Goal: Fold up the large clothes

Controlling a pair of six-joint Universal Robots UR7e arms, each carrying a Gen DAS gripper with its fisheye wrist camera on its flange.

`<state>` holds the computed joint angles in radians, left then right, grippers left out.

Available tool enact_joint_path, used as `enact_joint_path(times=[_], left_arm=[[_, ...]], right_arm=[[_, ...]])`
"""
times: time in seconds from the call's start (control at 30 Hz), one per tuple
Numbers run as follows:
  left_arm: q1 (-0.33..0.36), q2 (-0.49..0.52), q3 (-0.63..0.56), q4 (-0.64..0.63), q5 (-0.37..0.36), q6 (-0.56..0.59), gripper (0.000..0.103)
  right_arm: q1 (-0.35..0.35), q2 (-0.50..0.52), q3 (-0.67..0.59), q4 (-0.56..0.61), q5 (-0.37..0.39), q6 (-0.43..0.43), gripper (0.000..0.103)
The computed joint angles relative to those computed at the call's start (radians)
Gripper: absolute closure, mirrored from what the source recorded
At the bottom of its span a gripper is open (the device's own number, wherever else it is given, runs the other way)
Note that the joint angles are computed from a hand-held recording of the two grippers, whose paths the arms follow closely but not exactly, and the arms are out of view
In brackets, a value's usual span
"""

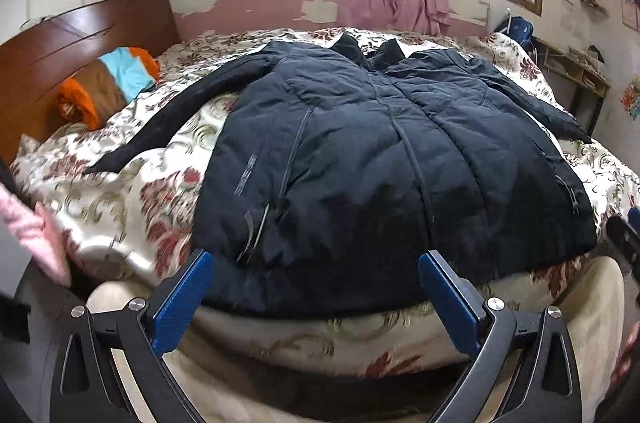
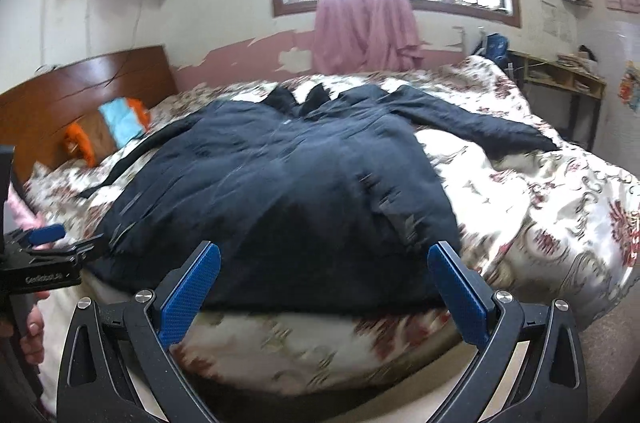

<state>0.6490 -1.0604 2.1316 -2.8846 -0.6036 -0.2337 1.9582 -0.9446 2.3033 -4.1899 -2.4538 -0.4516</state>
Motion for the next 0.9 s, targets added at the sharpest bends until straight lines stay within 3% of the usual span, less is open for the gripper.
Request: enact_joint_path(times=[0.2, 0.33, 0.63, 0.9], left_arm=[[0.033, 0.113, -0.147, -0.023, -0.018, 0.116, 0.0], [0.054, 0.193, -0.262, -0.012, -0.029, 0.175, 0.0], [0.1, 0.392, -0.573, 0.036, -0.128, 0.268, 0.0], [0.123, 0.608, -0.936, 0.191, -0.238, 0.287, 0.0]], right_arm=[[-0.104, -0.052, -0.052, -0.022, 0.03, -0.03, 0.001], [-0.209, -0.109, -0.056, -0.001, 0.116, 0.029, 0.001], [-0.453, -0.297, -0.094, 0.252, 0.343, 0.232, 0.001], [-0.595, -0.35, -0.292, 0.473, 0.414, 0.257, 0.001]])
